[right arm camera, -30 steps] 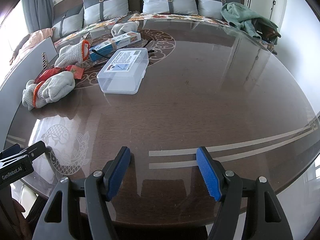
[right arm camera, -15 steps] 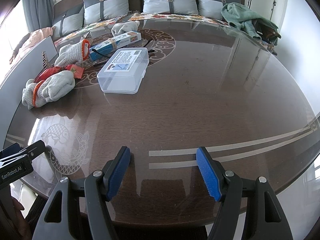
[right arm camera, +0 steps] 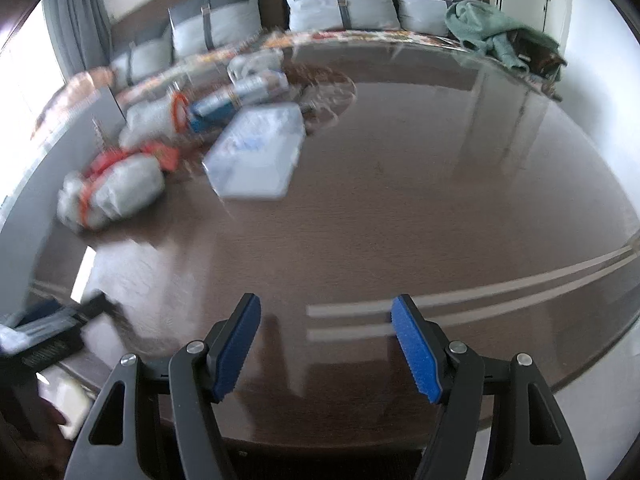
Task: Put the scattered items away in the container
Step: 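Grasp the clear plastic box with the right gripper and lift it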
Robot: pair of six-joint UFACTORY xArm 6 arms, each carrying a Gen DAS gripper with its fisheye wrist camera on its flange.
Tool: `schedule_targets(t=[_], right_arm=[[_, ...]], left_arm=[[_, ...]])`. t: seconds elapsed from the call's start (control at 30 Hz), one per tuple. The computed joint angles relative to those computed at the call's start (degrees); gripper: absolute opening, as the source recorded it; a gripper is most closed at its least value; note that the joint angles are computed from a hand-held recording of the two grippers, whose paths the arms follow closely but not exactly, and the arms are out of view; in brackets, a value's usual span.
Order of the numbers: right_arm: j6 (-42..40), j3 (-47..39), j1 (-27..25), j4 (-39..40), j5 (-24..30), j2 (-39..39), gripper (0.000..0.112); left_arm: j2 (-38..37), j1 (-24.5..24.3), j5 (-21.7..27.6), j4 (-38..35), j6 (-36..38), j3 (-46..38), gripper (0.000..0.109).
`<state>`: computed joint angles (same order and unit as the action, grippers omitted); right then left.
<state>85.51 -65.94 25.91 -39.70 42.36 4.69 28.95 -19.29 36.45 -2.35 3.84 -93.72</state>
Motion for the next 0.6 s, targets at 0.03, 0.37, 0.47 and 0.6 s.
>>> schedule_targets(t=[0.03, 0.37, 0.47, 0.6], right_arm=[[1.2, 0.8, -0.8, -1.0, -3.0, -0.6, 0.069], [-16.2, -17.9, -6.6, 9.6, -6.4, 12.7, 0.069], [-20.0, -27.3, -6.5, 9.4, 1.5, 18.6, 0.069], [-24.0, -35.7, -6.7, 10.1, 8.2, 24.6, 0.069]], left_arm=[[0.0, 0.0, 0.0, 0.0, 0.0, 0.0, 0.103], [0.1, 0.0, 0.0, -0.1, 0.3, -0.2, 0.103], [0.2, 0.0, -0.1, -0.1, 0.4, -0.2, 0.103], [0.2, 0.0, -0.2, -0.2, 0.6, -0.2, 0.103]])
